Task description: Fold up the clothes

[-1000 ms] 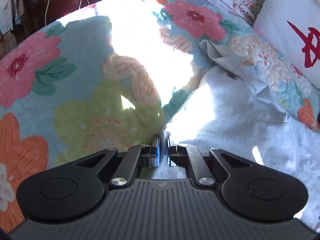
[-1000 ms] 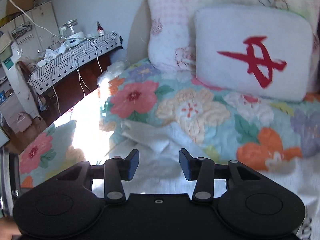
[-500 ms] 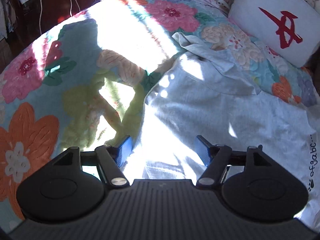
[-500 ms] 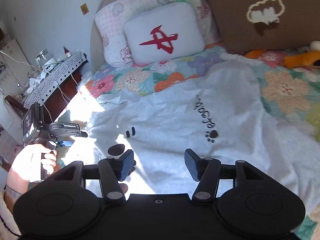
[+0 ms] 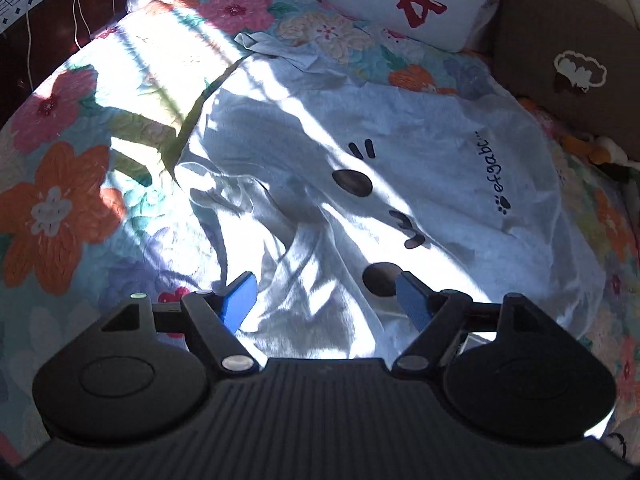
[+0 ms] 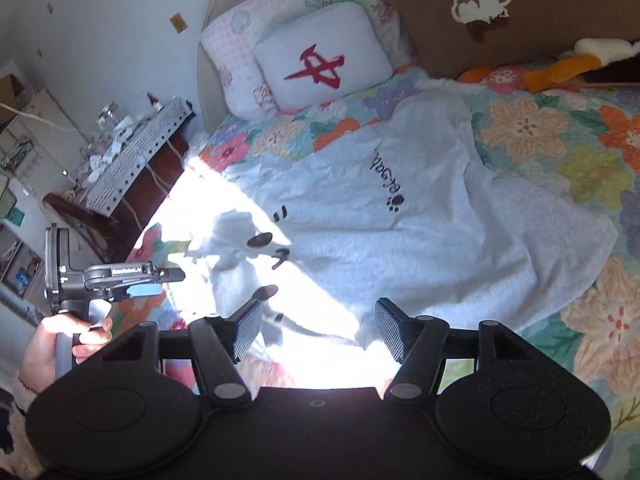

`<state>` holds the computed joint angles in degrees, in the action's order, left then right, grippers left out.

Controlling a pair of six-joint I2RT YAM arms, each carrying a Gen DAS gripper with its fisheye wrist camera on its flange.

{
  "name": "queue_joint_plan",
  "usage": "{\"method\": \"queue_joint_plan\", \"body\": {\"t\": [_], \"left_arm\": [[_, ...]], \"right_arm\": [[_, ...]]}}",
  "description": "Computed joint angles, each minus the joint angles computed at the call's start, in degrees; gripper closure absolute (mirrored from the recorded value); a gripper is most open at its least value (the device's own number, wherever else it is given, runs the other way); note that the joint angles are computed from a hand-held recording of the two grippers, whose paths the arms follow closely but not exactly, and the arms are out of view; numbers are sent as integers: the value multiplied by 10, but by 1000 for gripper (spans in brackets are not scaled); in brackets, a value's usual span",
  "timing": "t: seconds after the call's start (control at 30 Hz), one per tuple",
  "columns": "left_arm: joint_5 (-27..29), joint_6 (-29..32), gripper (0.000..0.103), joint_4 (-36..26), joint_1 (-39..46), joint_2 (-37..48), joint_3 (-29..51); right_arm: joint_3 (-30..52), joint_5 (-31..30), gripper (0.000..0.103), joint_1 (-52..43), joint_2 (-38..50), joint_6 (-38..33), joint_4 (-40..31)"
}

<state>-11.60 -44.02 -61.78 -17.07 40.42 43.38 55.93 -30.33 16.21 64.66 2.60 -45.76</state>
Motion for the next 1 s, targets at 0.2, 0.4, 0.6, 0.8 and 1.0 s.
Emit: {"method": "queue_joint_plan", "body": {"t": [0.2, 0.4, 0.6, 0.8, 1.0], "left_arm": [[-64, -179, 17, -64, -223, -5, -12], [13, -180, 19, 110, -163, 111, -116], [-1, -146, 84, 202, -119, 109, -154], [17, -63, 88, 235, -62, 133, -113], [51, 16, 79, 357, 31, 156, -131]], "right_arm": [[-20, -20, 19, -17, -40, -86, -98], [-216, 147, 20, 178, -47, 16, 226], [-217, 268, 21, 319, 92, -127, 414], [-157, 239, 95, 293, 206, -193, 450], [-104, 185, 95, 190, 298, -34, 525]]}}
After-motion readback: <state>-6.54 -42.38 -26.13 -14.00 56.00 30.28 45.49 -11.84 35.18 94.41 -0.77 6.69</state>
